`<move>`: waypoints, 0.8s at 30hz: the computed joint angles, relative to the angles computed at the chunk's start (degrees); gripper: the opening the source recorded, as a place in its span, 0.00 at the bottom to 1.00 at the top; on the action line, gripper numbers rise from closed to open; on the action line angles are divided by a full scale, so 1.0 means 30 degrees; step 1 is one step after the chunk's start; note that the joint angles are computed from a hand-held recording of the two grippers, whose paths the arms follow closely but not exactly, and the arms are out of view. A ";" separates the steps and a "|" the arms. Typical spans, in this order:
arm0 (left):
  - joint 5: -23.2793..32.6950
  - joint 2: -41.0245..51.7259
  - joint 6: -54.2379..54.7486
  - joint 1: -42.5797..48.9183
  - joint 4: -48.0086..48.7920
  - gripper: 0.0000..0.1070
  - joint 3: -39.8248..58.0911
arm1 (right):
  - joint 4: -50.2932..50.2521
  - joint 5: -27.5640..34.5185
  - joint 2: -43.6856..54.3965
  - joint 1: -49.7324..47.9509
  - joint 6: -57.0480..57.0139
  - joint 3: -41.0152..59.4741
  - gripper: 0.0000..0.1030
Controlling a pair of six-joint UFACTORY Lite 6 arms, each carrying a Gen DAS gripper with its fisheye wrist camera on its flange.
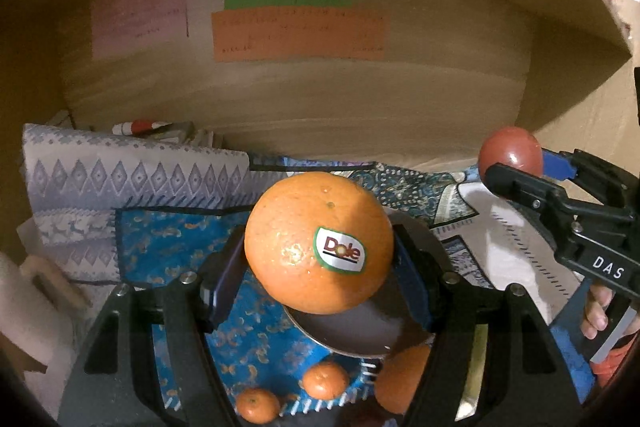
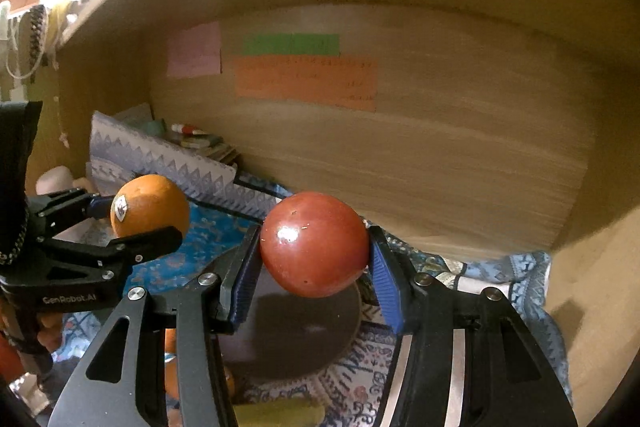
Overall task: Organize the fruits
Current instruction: 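Carry the orange with the left tool while the right tool carries the tomato onto the dark plate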
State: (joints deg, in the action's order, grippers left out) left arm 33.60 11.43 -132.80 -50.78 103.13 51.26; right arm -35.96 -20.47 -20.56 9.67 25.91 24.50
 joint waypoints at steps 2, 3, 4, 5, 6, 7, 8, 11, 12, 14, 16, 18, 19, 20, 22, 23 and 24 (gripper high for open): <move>-0.0377 0.0791 0.0450 0.0451 -0.0092 0.65 0.0723 | -0.0089 -0.0188 0.1313 -0.0164 -0.0086 0.0746 0.47; -0.0579 0.1138 0.0571 0.0648 -0.0094 0.65 0.1041 | -0.0239 -0.0210 0.1837 -0.0267 -0.0019 0.1086 0.47; -0.0830 0.1445 0.0671 0.0863 -0.0068 0.65 0.1322 | -0.0139 -0.0167 0.2446 -0.0281 -0.0172 0.1486 0.47; -0.1224 0.1853 0.0881 0.1165 -0.0073 0.65 0.1722 | -0.0060 -0.0137 0.2932 -0.0326 -0.0300 0.1779 0.47; -0.1538 0.2186 0.0989 0.1411 -0.0012 0.65 0.2027 | -0.0211 -0.0153 0.3677 -0.0461 -0.0265 0.2236 0.47; -0.1864 0.2528 0.1159 0.1635 -0.0009 0.65 0.2353 | -0.0398 -0.0204 0.4230 -0.0580 -0.0166 0.2551 0.47; -0.2396 0.2990 0.1371 0.1976 0.0086 0.65 0.2773 | -0.0510 -0.0260 0.4784 -0.0695 -0.0112 0.2857 0.47; -0.3287 0.4125 0.2170 0.2490 -0.0109 0.65 0.3834 | -0.0004 -0.0195 0.6795 -0.0816 -0.0759 0.3966 0.47; -0.3501 0.4447 0.2589 0.2616 -0.0379 0.65 0.4167 | -0.0070 -0.0146 0.7380 -0.0846 -0.0726 0.4307 0.47; -0.4201 0.5240 0.3497 0.2968 -0.0940 0.65 0.4981 | -0.0364 0.0040 0.8465 -0.0839 -0.0496 0.5057 0.47; -0.4790 0.5871 0.4433 0.3257 -0.1637 0.65 0.5664 | -0.0609 0.0345 0.9498 -0.0779 -0.0520 0.5792 0.47; -0.5352 0.6643 0.5770 0.3583 -0.2579 0.65 0.6465 | -0.0502 0.0515 1.0185 -0.0673 -0.0758 0.6232 0.47; -0.5543 0.6968 0.6207 0.3709 -0.2861 0.65 0.6781 | -0.0643 0.0621 1.0522 -0.0634 -0.0667 0.6484 0.47; -0.5853 0.7483 0.6876 0.3996 -0.3316 0.65 0.7255 | -0.1282 0.0758 1.0903 -0.0635 -0.0135 0.6774 0.47; -0.6394 0.8131 0.8474 0.4365 -0.4784 0.65 0.7919 | -0.2218 0.1053 1.1372 -0.0580 0.0709 0.7201 0.47; -0.6828 0.8552 0.9994 0.4601 -0.6276 0.65 0.8384 | -0.3068 0.1254 1.1782 -0.0582 0.1400 0.7547 0.47; -0.7324 0.8702 1.1307 0.4791 -0.7433 0.65 0.8517 | -0.3768 0.1390 1.2041 -0.0573 0.1999 0.7771 0.47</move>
State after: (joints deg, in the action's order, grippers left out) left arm 11.63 37.54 -98.88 -36.41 80.83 76.81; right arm -47.26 -16.30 15.56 7.95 31.91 47.81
